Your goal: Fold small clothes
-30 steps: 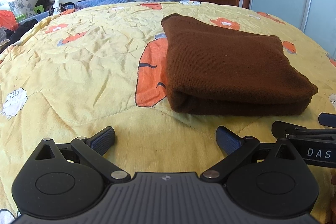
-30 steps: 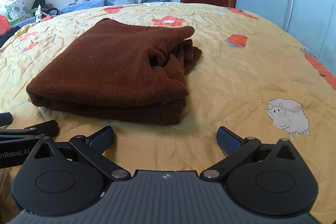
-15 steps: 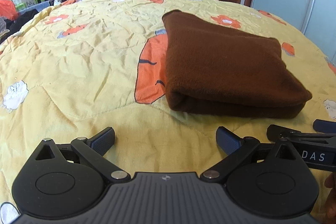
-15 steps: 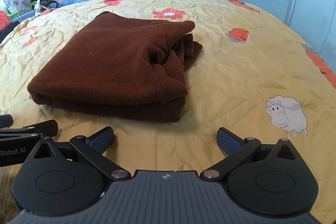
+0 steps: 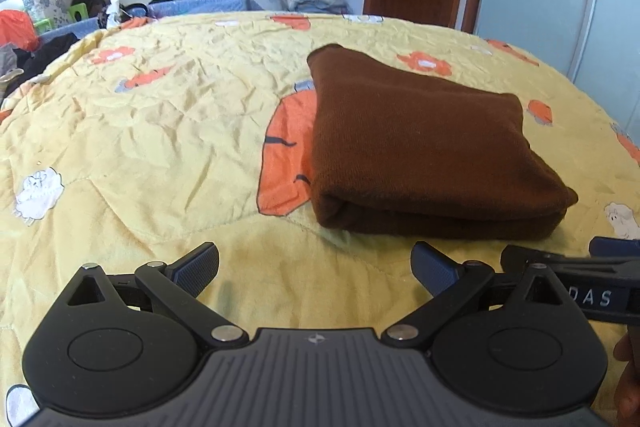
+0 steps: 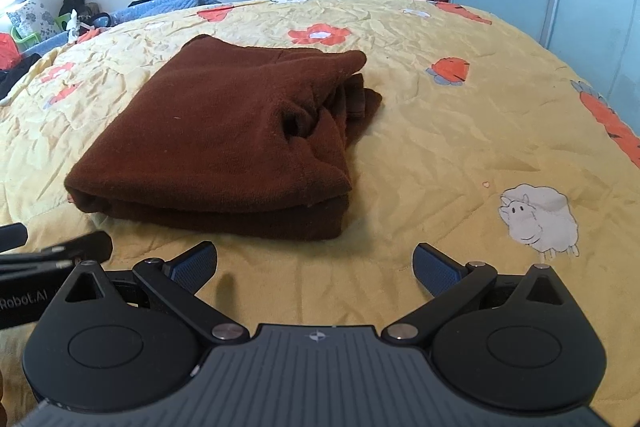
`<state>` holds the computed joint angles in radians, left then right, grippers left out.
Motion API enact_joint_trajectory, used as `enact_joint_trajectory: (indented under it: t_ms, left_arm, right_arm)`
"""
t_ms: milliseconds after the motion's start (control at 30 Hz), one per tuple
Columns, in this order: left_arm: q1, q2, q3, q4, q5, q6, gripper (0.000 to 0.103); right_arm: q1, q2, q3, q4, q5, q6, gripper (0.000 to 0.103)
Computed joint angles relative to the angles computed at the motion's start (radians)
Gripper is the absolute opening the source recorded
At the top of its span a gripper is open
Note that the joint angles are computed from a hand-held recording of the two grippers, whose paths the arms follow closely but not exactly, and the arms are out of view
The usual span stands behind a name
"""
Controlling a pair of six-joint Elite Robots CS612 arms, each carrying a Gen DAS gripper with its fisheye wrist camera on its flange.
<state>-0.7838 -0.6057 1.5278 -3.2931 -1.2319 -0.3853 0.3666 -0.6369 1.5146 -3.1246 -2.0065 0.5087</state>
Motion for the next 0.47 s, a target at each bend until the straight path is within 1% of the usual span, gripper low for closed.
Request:
enact_joint_trajectory:
  t_ms: [300, 467]
  left_arm:
    - [0.003, -0.003, 0.001, 0.008, -0.021, 0.014, 0.103]
    - [0.010, -0.006, -0.007, 0.047, -0.044, -0.003, 0.103]
  right_arm:
    - [-0.001, 0.000, -0.002, 0.011, 0.012, 0.001, 0.103]
    - [-0.004, 0.000, 0.000, 0.010, 0.031, 0.013, 0.103]
